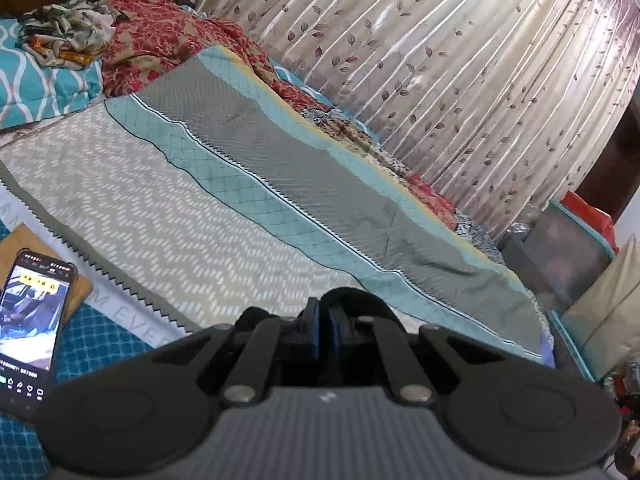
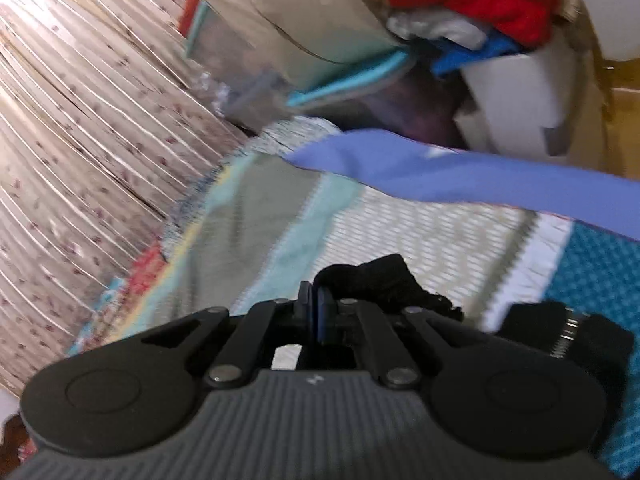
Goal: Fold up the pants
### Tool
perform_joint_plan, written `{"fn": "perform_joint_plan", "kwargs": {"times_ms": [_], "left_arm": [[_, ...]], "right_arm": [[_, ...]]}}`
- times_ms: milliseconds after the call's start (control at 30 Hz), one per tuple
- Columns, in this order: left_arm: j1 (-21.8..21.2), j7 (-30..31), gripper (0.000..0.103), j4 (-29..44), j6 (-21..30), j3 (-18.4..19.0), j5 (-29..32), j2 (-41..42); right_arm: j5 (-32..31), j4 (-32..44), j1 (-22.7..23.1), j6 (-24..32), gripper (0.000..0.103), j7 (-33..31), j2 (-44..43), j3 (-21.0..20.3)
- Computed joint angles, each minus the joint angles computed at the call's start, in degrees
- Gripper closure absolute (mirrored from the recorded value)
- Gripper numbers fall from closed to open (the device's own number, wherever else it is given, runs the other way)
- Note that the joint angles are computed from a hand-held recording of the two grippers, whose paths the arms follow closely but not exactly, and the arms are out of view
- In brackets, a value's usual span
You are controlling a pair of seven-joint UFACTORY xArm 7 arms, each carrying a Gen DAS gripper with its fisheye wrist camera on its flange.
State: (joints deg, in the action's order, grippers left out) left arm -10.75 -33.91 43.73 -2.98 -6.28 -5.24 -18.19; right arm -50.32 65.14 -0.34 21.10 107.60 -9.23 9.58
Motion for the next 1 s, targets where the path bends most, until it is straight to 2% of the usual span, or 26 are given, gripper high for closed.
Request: {"fn": "perform_joint_plan", "kwargs": {"times_ms": [100,167,333,433,467,500,533,567,633,700,733,833,933,967,1000], "left_arm": [[-1.6,2.1,0.098,-1.9,1.5,1.2,0.6,-2.0],[-3.0,3.1,0.098,-4.4,3.1,2.1,0.0,-4.3],[-6.8,3.5,0.098,-12.9,6.8,3.7,-3.4,-12.1],[-6.0,2.5,0.095,-16.3,10.8,1.0,-3.0,-15.6],[-5.4,2.0,0.092,-16.7,13.2,-0.1,-2.4,-16.2],[-5.2,1.6,0.083,-17.3,15.5,-0.8,-2.0,-17.0],[-4.9,1.1,0.079,-18.0,16.7,-1.4,-1.7,-17.7],[-4.3,0.0,0.073,-18.8,18.2,-2.0,-1.5,-18.8],[-4.1,-1.6,0.066,-20.5,19.7,-1.5,-2.0,-21.7],[-4.7,-1.9,0.053,-22.9,19.0,0.4,-3.1,-25.9],[-3.9,-2.4,0.05,-24.1,18.3,0.6,-3.0,-28.3],[-0.8,-3.6,0.04,-25.1,16.2,0.5,-2.2,-30.9],[0.4,-3.0,0.034,-23.4,12.9,2.1,-1.6,-27.3],[-0.4,-1.6,0.024,-22.2,10.9,3.5,-1.5,-24.6],[-1.1,0.1,0.019,-20.6,8.7,4.5,-1.1,-21.1]], "right_arm": [[-3.5,-1.7,-1.6,-3.0,0.098,4.0,-2.4,0.1],[-4.2,-5.9,-3.1,-4.2,0.098,4.9,-6.4,0.3],[2.4,-19.4,-3.8,-3.1,0.098,1.3,-17.3,0.0],[8.1,-28.2,-3.3,0.0,0.098,0.2,-23.6,0.2],[10.2,-30.1,-3.0,2.0,0.093,-0.5,-24.7,0.5],[12.3,-31.3,-2.2,5.9,0.092,-1.1,-25.4,0.8],[16.6,-32.4,-3.8,9.2,0.079,-2.9,-26.1,3.1],[18.5,-33.7,-3.8,10.2,0.069,-3.0,-26.7,3.1],[17.7,-38.1,-4.7,7.3,0.069,2.3,-30.5,3.6],[19.8,-37.1,-6.9,10.9,0.066,2.2,-32.1,7.1],[19.6,-36.0,-7.8,12.5,0.067,1.3,-32.4,8.6],[15.4,-31.6,-11.3,14.7,0.067,0.5,-32.5,14.1],[10.2,-25.7,-12.6,11.6,0.066,-2.1,-27.9,17.3],[8.6,-23.3,-12.3,9.2,0.066,-3.6,-24.9,17.8],[7.5,-21.0,-11.6,6.7,0.066,-5.4,-21.7,18.0]]}}
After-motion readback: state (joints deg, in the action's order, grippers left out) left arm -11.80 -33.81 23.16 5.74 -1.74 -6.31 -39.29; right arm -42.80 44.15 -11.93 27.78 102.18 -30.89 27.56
